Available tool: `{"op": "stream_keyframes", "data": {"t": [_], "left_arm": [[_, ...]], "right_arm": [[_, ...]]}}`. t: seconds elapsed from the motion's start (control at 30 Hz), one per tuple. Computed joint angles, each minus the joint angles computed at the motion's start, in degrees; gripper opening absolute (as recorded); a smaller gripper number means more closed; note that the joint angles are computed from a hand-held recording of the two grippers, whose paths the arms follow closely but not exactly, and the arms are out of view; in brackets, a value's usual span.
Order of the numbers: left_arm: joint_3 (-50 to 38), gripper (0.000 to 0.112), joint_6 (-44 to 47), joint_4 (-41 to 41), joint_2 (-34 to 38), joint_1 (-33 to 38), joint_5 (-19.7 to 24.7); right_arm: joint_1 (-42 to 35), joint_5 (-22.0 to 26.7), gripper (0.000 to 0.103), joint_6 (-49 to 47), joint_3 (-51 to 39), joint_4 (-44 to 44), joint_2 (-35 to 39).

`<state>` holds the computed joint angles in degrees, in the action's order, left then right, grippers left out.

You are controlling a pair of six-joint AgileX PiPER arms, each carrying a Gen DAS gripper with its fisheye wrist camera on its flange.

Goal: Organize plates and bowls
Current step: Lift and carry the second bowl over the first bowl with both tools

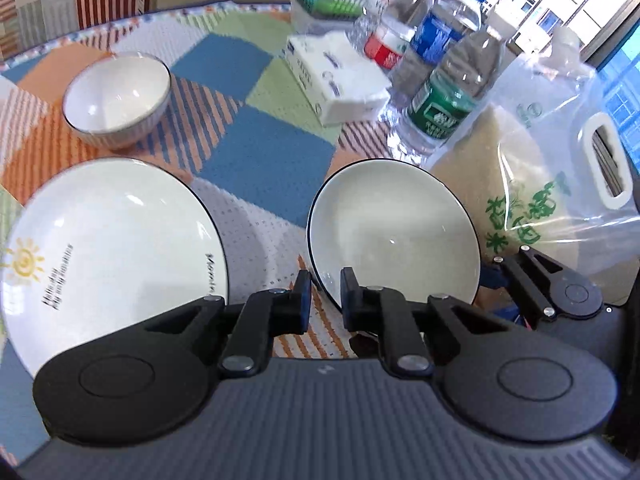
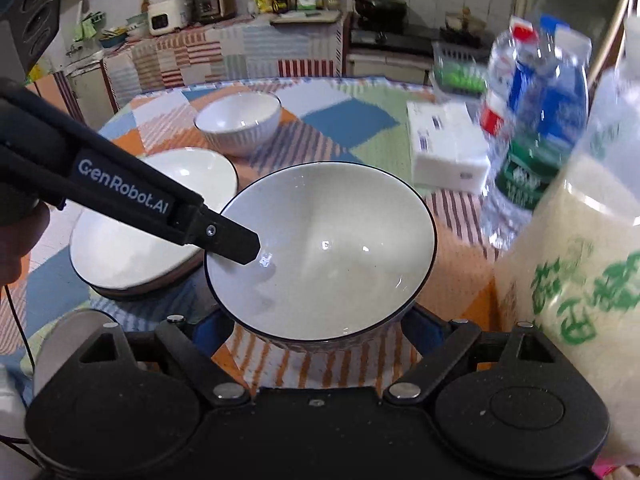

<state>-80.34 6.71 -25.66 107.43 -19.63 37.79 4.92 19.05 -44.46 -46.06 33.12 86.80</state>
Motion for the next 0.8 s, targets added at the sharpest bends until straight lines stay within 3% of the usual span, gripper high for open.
{"op": "stream_keyframes", "data": {"t": [0.23, 0.37, 0.57, 0.7, 0.8], "left_arm": [[-0.12, 0.013, -5.64, 5.09, -4.18, 1.61, 0.46], [-1.7, 0.014, -6.42, 6.79, -5.65, 4.14, 0.94], [-6.07, 0.015, -4.32, 6.05, -5.6, 9.93, 3.04], [-10.86, 0.015, -3.35, 6.31, -3.42, 13.52, 5.31], [-14.22, 0.015, -4.08, 8.66, -1.97, 15.19, 6.72]], "right_arm": [[2.94, 1.77, 0.093, 4.12, -4.59, -4.38, -0.52], [4.11, 3.55, 0.093, -0.05, -10.02, -2.58, 1.79], [6.35, 5.97, 0.093, -6.82, -19.37, 2.33, 7.08], [8.76, 7.95, 0.093, -7.92, -27.55, 0.96, 11.88], [9.04, 12.61, 0.092, -10.04, -35.28, 1.71, 16.6]]}}
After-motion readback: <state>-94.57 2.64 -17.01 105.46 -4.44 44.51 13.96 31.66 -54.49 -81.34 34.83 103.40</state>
